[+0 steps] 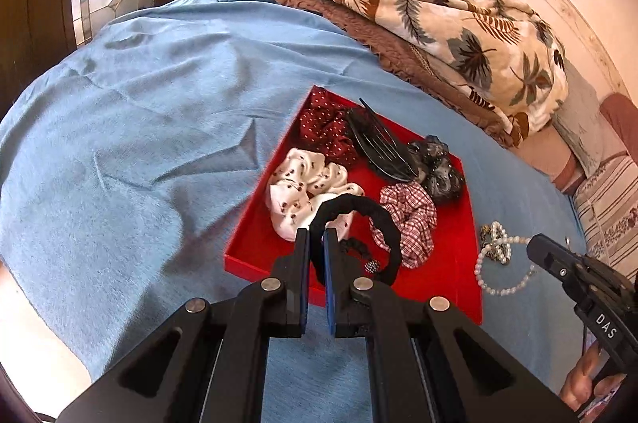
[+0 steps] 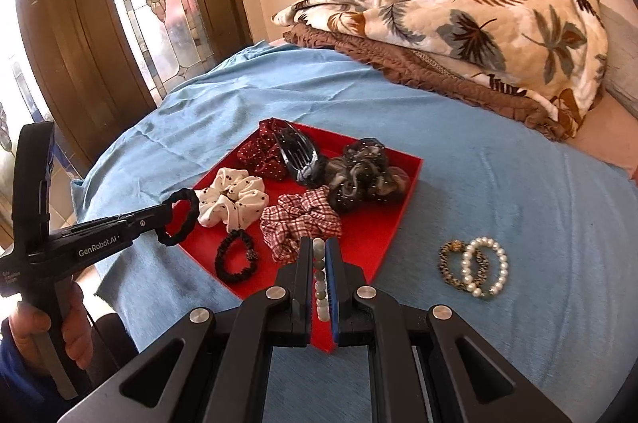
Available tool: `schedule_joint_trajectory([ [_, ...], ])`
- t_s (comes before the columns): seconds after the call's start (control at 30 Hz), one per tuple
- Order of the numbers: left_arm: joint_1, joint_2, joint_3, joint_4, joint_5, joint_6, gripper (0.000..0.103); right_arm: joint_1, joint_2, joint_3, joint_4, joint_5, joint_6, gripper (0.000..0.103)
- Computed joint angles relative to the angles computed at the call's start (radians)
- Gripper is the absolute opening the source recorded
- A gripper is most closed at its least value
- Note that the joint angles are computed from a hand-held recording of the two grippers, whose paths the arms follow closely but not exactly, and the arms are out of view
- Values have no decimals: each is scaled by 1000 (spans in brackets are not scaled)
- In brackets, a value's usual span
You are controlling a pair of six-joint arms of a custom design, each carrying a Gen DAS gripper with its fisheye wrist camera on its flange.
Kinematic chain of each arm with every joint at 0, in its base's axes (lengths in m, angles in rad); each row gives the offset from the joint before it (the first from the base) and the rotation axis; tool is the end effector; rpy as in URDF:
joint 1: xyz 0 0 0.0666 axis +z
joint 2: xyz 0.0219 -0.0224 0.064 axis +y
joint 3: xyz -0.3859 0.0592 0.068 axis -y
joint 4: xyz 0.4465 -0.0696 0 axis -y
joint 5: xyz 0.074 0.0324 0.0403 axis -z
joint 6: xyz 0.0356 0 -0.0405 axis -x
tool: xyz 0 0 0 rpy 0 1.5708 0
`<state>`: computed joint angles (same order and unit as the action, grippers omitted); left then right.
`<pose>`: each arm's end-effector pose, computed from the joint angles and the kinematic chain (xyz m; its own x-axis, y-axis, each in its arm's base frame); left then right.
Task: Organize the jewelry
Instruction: 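Carry white bead bracelet into red tray with right tool while left tool carries hair tie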
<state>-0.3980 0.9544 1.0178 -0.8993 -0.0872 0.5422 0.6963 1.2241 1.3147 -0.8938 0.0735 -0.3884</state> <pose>0.3450 -0.1421 0.4317 -0.7573 -0.2393 -0.6077 -0.0683 0.9544 -0.2907 0.3666 0.3025 0.4781 -0.7384 -0.1250 -0.6627 -0.3467 0.9132 0.2141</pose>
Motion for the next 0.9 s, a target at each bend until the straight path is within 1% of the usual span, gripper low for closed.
schedule_joint_trajectory([
  [0.17, 29, 9, 9, 16, 55, -2, 6, -13, 8, 6, 35, -60, -6, 7],
  [0.23, 35, 13, 10, 27, 78, -4, 6, -26, 7, 3, 60, -104, -15, 7],
  [0.37, 24, 40, 12, 40, 98, -15, 6, -48, 30, 6, 84, -191, -60, 7],
  [0.43, 13, 57, 15, 37, 106, -18, 6, -47, 41, 7, 86, -205, -71, 7],
  [0.5, 0, 72, 16, 38, 119, -25, 6, -41, 53, 5, 82, -207, -71, 7],
  [0.7, -50, 111, 19, 17, 115, -43, 6, -32, 86, -8, 67, -201, -78, 7],
  [0.9, -85, 134, 24, 19, 115, -64, 6, -38, 102, -21, 48, -143, -77, 7],
])
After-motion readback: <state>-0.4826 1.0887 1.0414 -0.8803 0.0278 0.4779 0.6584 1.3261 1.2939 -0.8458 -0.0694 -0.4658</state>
